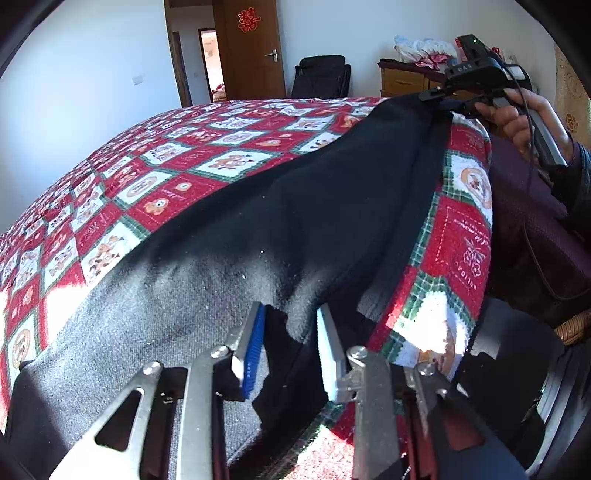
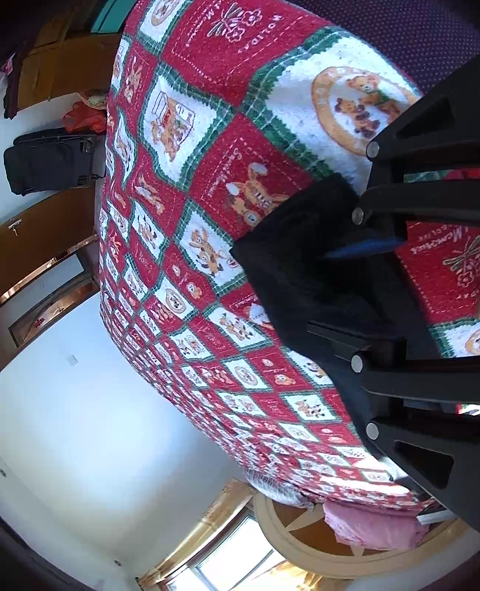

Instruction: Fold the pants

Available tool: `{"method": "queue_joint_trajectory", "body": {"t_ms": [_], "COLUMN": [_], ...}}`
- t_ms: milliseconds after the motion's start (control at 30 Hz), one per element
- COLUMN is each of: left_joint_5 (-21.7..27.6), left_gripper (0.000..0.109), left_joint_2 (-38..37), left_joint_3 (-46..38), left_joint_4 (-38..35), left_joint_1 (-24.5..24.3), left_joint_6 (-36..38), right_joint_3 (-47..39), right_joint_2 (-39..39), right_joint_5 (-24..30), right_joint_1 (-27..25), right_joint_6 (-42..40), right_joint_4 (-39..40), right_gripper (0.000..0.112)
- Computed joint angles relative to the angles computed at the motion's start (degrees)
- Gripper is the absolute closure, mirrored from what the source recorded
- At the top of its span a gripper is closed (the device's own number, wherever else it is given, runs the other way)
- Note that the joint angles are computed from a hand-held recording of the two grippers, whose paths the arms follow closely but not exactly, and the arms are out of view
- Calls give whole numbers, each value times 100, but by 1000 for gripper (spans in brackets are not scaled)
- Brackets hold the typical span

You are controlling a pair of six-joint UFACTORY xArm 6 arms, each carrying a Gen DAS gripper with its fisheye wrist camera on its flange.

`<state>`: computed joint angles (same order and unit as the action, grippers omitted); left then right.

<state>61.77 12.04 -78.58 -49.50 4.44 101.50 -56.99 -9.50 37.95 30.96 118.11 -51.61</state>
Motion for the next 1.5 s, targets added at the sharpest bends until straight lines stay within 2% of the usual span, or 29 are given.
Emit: {"method": "queue_joint_trajectory", "body": {"t_ms": [33, 67, 100, 133, 200, 333, 467, 533, 633, 767, 833, 900, 967, 1067, 1233, 1300, 1367, 1500], "left_joint_5": [9, 32, 85, 174, 332, 746, 1129, 1148, 1332, 1335, 1278, 1275, 1273, 1226, 1172, 1139, 1292, 1436], "left_gripper": [80, 86, 93, 96, 100, 101, 102, 102, 102, 102, 102, 102, 102, 102, 102, 104, 106, 106], "left_joint_2": [6, 21, 55, 96, 186, 423, 656, 646, 626, 488, 470, 469, 447, 384, 355, 337, 318, 264], "left_joint_3": [-13, -40, -96, -167, -320, -755, -1158, -1129, -1055, -800, -748, -736, -701, -592, -541, -515, -518, -537], "left_joint_4": [14, 16, 11, 1, -25, -151, -349, -364, -271, -37, 45, 73, 76, 71, 74, 66, 23, -60], "left_joint_1": [-5, -5, 7, 29, 72, 201, 358, 387, 428, 401, 357, 332, 315, 288, 278, 283, 336, 435], "left_joint_6": [-39, -74, -117, -175, -273, -591, -924, -909, -800, -497, -497, -512, -500, -433, -416, -374, -236, -114], "right_joint_3": [-88, -148, -192, -251, -507, -1117, -1452, -1458, -1107, 39, 477, 750, 791, 947, 902, 821, 753, 640], "right_joint_2": [63, 111, 157, 209, 360, 548, 564, 523, 342, -240, -494, -724, -851, -993, -796, -733, -717, -841], "right_joint_5": [146, 233, 256, 261, 278, 52, -453, -467, -195, -120, -256, -273, -54, -473, -697, -535, -408, -156], "right_joint_1": [7, -3, -32, -70, -159, -370, -420, -329, -135, -46, -73, -51, 4, -198, -270, -203, -145, 10], "right_joint_6": [-87, -161, -225, -348, -754, -1307, -1322, -1369, -1510, -1241, -1127, -861, -737, -514, -363, -510, -529, -441], "right_joint_4": [75, 133, 175, 238, 321, 32, -704, -825, -522, -41, 33, -114, -284, -400, -416, -290, -308, -572], "right_gripper": [99, 105, 107, 109, 109, 109, 109, 109, 109, 109, 108, 97, 93, 93, 93, 94, 105, 106]}}
